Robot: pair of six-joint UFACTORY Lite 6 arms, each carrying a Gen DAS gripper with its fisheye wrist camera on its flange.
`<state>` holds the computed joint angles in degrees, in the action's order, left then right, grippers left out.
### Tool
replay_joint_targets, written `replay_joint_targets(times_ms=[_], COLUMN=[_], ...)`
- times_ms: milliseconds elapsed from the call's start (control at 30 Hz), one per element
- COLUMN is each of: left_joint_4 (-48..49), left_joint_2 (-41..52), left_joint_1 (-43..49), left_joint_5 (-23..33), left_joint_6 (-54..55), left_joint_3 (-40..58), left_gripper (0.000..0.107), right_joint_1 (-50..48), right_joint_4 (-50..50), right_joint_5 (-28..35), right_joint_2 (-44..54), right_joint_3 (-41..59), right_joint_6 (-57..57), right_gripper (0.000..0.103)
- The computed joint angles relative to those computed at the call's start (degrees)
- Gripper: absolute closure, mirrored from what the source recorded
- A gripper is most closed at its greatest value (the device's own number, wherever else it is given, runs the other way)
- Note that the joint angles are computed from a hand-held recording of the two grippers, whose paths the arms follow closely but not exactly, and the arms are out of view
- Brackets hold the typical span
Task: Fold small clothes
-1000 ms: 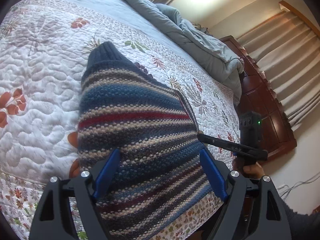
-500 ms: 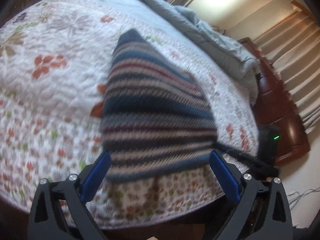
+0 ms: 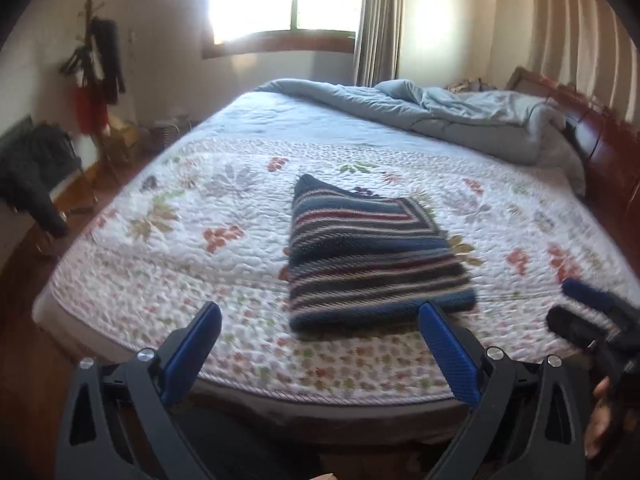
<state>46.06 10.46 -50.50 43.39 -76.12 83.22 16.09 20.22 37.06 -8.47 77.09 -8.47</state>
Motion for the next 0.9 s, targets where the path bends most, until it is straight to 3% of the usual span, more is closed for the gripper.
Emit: replay_joint_targets(times_ms=[67,200,467,600,900], left_joint_4=[-4.2,-2.9,0.6,-1.6,0.7], left_joint_2=[-2.5,-3.6,-3.9,-5.3,-2.6], left_joint_1=[0.3,-3.3,-8.3,-7.0,-7.6], left_joint_5=[-1.3,4.2,10.8,8.2,8.9], left_joint_6=[1.5,0.4,-2.2,-1.1,-0.8], left_joint_3=[-0.9,0.1,1.9,0.4,2.1], left_gripper=[0.008,0.008,0.008,0.008,0.008], right_joint_1=[2.8,6.9,8.1,8.8,7.5], right_joint_4=[-6.2,-17.4,-15.9,-16.0,-15.6], right_joint_5=[-0.7,0.2,0.7,0.7,0.0], right_joint_2=[-2.8,-6.0,-7.3,-7.3,-7.0], right_joint_3=[-0.9,-1.2,-3.3,-4.0,-5.2], right_joint_6=[5.1,15.2,17.2,18.1,18.0], right_gripper=[0.012,0.012,0.012,0.012,0.012])
